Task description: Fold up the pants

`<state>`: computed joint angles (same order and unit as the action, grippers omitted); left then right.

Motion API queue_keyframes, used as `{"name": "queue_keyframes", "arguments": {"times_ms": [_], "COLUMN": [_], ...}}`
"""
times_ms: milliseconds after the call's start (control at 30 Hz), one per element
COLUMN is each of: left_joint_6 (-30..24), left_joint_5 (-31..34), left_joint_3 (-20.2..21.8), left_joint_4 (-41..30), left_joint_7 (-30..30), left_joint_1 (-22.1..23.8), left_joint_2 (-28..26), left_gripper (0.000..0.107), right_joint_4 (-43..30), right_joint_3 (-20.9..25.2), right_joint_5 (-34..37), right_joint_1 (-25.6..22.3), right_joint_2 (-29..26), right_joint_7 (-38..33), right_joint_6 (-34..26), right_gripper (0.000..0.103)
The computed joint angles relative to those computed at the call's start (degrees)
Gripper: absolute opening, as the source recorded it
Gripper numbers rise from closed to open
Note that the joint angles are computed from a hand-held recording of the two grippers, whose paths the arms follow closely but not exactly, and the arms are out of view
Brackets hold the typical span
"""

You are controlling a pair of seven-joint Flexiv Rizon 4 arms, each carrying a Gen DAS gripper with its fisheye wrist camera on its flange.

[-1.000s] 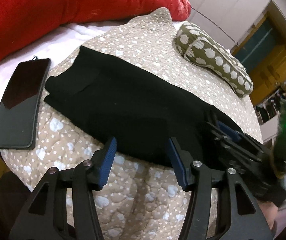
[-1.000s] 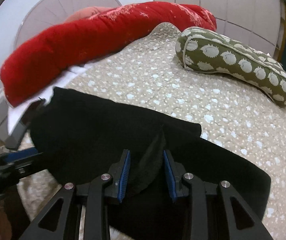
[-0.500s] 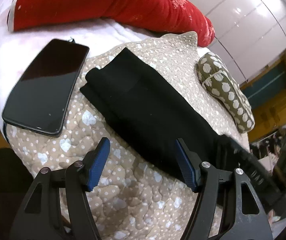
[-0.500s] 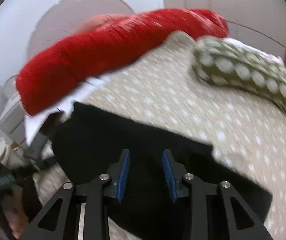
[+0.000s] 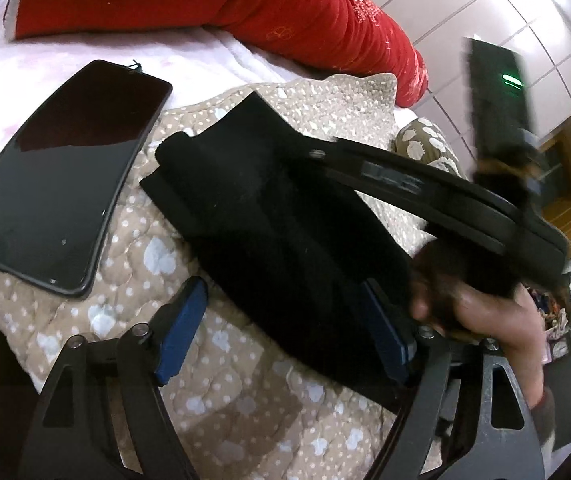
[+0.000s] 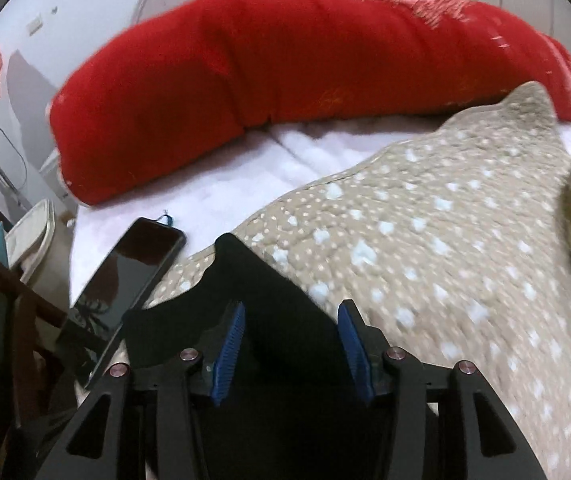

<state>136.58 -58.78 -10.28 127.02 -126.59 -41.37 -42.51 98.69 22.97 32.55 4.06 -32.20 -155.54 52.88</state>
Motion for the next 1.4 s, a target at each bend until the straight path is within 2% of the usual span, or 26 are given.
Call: {"name": "queue_keyframes", "arguments": {"times_ms": [67, 133, 167, 200, 233, 267, 300, 400, 467, 533, 633, 700, 767, 833, 900, 967, 1000, 1033, 1067, 1167, 1233, 1300, 1367, 1400], "left_joint_6": [0.38, 1.00, 1.08, 1.35, 0.52, -0.51, -0.85, 4.00, 6.58, 8.04, 4.73, 2.02, -0.64, -3.45, -2.66, -0.18, 1.19, 1.82, 1.90, 3.93, 5.31, 6.29, 6.00, 5.56], "left_joint_5": [0.99, 1.37, 1.61, 1.77, 1.91, 0.88, -3.01, -14.04, -16.80, -18.73, -16.05, -18.66, -19.55, -24.03, -28.60, -27.73, -27.14, -26.27, -24.89, -21.77, -22.51, -25.56, -27.30, -27.39], "left_joint_3": [0.08, 0.42, 0.45, 0.60, 0.57, 0.66, 1.27, 1.36, 0.15, -1.72, -5.11, -7.97, -10.59, -13.64, -16.82, -17.40, -18.21, -17.16, -16.68, -14.40, -13.19, -13.38, -14.28, -14.44], "left_joint_4": [0.12, -0.06, -0.10, -0.16, -0.13, -0.27, -1.14, -6.21, -9.84, -15.85, -22.02, -28.62, -32.12, -36.49, -39.06, -37.27, -36.56, -33.98, -32.33, -25.84, -23.84, -24.40, -22.69, -21.66], "left_joint_7": [-0.78, -0.78, -0.66, -0.33, 0.80, 2.59, 6.39, 21.50, 30.12, 41.72, 50.66, 60.97, 66.37, 73.40, 78.73, 78.02, 78.00, 75.87, 73.98, 66.51, 64.70, 65.68, 63.57, 62.18], "left_joint_1": [0.43, 0.45, 0.56, 0.54, 0.73, 0.33, -1.68, -7.35, -8.67, -9.82, -8.67, -8.54, -7.49, -6.45, -5.43, -5.42, -4.94, -5.39, -5.21, -5.69, -5.54, -4.93, -3.83, -3.43], "left_joint_2": [-0.23, -0.53, -0.57, -0.54, -0.05, 0.51, 0.96, 1.19, 0.93, -0.43, -2.71, -5.68, -7.69, -9.82, -10.92, -10.08, -9.69, -8.01, -7.13, -3.85, -2.75, -2.80, -1.94, -1.45], "left_gripper": [0.079, 0.078, 0.075, 0.068, 0.045, 0.032, 0.032, 0.030, 0.030, 0.030, 0.030, 0.030, 0.030, 0.030, 0.030, 0.030, 0.030, 0.030, 0.030, 0.030, 0.030, 0.030, 0.030, 0.030], "right_joint_4": [-1.59, -2.15, -2.32, -2.46, -2.83, -3.24, -3.75, -3.93, -4.22, -4.64, -5.28, -4.09, -2.70, -2.10, -2.25, -3.89, -4.84, -5.56, -5.94, -6.00, -4.60, -3.73, -1.82, -1.30], "right_joint_3": [0.12, 1.10, 1.53, 2.15, 2.27, 2.33, 2.38, 1.46, 0.10, -2.05, -6.37, -9.90, -13.19, -15.77, -16.97, -16.85, -16.43, -16.11, -15.71, -14.48, -13.97, -13.81, -13.01, -12.27], "right_joint_5": [0.03, 1.78, 2.83, 4.65, 6.20, 8.21, 10.96, 18.05, 22.16, 25.52, 28.89, 29.03, 28.15, 27.30, 26.99, 27.39, 28.55, 29.01, 29.38, 30.33, 29.68, 26.72, 26.31, 27.24], "right_joint_1": [0.13, -1.09, -2.07, -3.67, -4.85, -6.55, -8.91, -14.74, -18.45, -21.48, -25.49, -26.47, -25.55, -25.07, -25.61, -28.11, -29.96, -30.88, -31.42, -31.54, -29.40, -24.55, -22.18, -22.24], "right_joint_2": [-1.78, -2.24, -1.98, -1.37, -0.89, -0.10, 0.99, 4.63, 6.69, 8.07, 8.58, 8.74, 8.36, 6.73, 5.08, 3.92, 3.20, 2.70, 2.38, 2.11, 2.89, 2.75, 3.42, 3.83], "right_joint_7": [1.20, 0.14, -0.50, -1.75, -2.55, -3.26, -4.19, -7.86, -9.86, -10.58, -10.26, -10.38, -8.46, -5.56, -1.85, 0.71, 2.01, 3.17, 4.33, 5.05, 3.94, 4.43, 2.89, 1.34], "right_joint_6": [-2.64, -3.77, -4.99, -6.34, -7.87, -10.11, -12.95, -18.18, -21.95, -24.81, -28.98, -27.66, -24.54, -20.91, -18.79, -21.81, -25.08, -27.38, -29.39, -33.04, -31.32, -26.26, -20.98, -20.16], "right_gripper": [0.043, 0.021, 0.019, 0.015, 0.014, 0.013, 0.013, 0.013, 0.013, 0.012, 0.011, 0.004, 0.004, 0.004, 0.004, 0.010, 0.024, 0.048, 0.056, 0.057, 0.057, 0.057, 0.045, 0.028]}}
